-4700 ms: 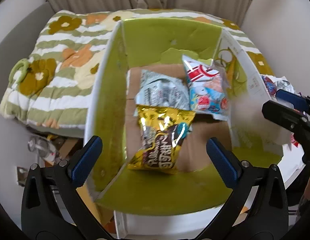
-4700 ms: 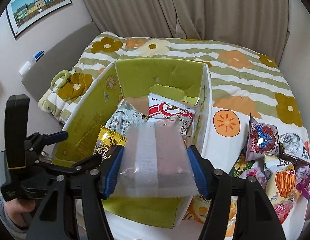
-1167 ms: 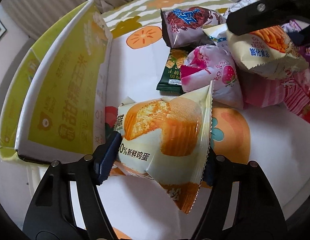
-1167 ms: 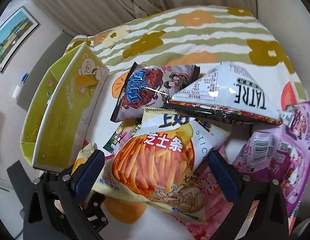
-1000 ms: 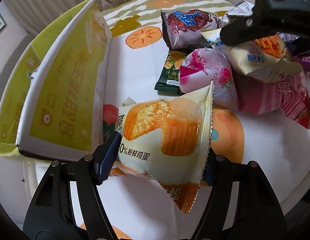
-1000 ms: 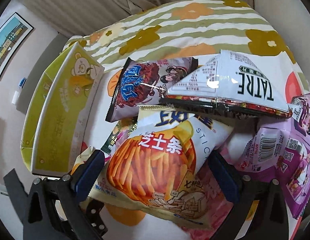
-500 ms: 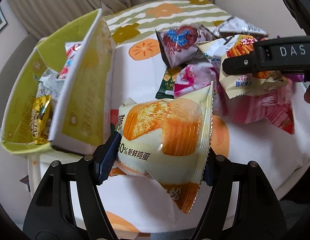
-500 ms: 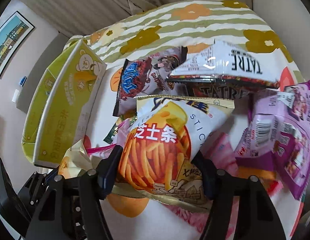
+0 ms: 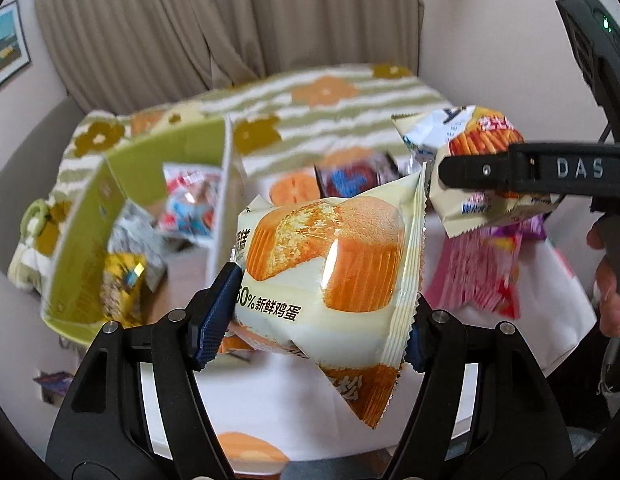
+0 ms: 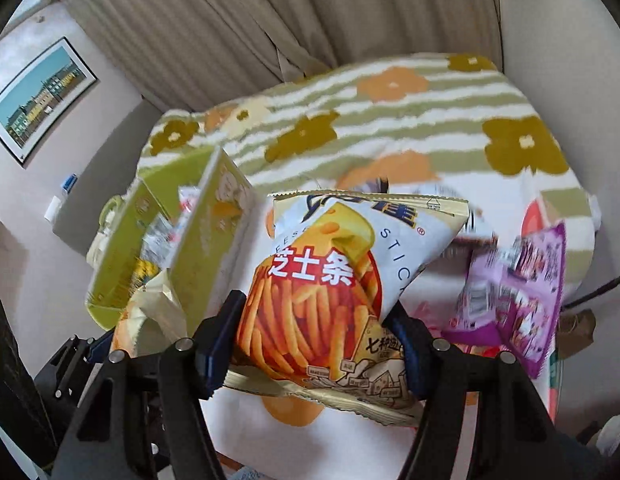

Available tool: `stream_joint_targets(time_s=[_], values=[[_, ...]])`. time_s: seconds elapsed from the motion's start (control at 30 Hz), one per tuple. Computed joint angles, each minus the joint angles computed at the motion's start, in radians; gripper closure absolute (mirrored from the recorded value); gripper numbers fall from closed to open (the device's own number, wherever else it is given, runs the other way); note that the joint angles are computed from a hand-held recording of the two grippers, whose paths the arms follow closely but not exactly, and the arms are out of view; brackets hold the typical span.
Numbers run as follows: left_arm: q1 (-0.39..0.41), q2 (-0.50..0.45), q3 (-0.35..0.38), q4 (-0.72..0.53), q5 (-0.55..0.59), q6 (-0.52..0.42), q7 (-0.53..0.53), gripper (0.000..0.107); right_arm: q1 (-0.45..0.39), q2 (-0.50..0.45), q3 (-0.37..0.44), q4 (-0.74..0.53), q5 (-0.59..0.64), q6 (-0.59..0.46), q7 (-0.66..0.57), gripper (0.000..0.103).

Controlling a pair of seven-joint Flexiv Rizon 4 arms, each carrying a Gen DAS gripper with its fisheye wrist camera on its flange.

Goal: Organize snacks
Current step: 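Carry the egg-cake pack into the box and release it while the right drops the cheese-stick bag in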

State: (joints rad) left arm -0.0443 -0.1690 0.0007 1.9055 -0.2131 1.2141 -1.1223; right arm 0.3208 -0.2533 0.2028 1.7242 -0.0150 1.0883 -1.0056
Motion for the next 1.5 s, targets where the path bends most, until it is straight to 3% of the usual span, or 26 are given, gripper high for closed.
stream_joint_targets(time_s=[0.23, 0.5, 0.73, 0.97, 1.03, 1.1, 1.23, 1.5], values=[[0.065, -0.012, -0.009, -0.066, -0.120, 0.022, 0.127, 0.040, 0.045, -0.019, -0.022, -0.062, -0.089, 0.038, 0.063, 0.040], [0.166, -0.118, -0.002, -0.238, -0.185, -0.051, 0.240, 0.040, 0.119, -0.166, -0.028, -0.275, -0.160, 0.021, 0.108, 0.040], [0.249, -0.276, -0.006, -0.469, -0.184, -0.185, 0.299, 0.040, 0.196, -0.349, -0.043, -0.542, -0.181, -0.072, 0.126, 0.040], [0.295, -0.461, -0.019, -0.736, -0.158, -0.361, 0.321, 0.040, 0.257, -0.461, -0.084, -0.710, -0.207, -0.193, 0.176, 0.040], [0.302, -0.498, -0.031, -0.783, -0.159, -0.381, 0.325, 0.033, 0.262, -0.487, -0.087, -0.746, -0.202, -0.230, 0.188, 0.040], [0.302, -0.525, -0.036, -0.813, -0.158, -0.379, 0.324, 0.004, 0.268, -0.503, -0.091, -0.767, -0.199, -0.267, 0.200, 0.040], [0.316, -0.573, -0.037, -0.880, -0.160, -0.445, 0.294, 0.004, 0.276, -0.528, -0.092, -0.801, -0.196, -0.322, 0.193, 0.040], [0.332, -0.515, -0.016, -0.783, -0.160, -0.465, 0.210, 0.004, 0.263, -0.528, -0.066, -0.784, -0.164, -0.322, 0.107, 0.040]])
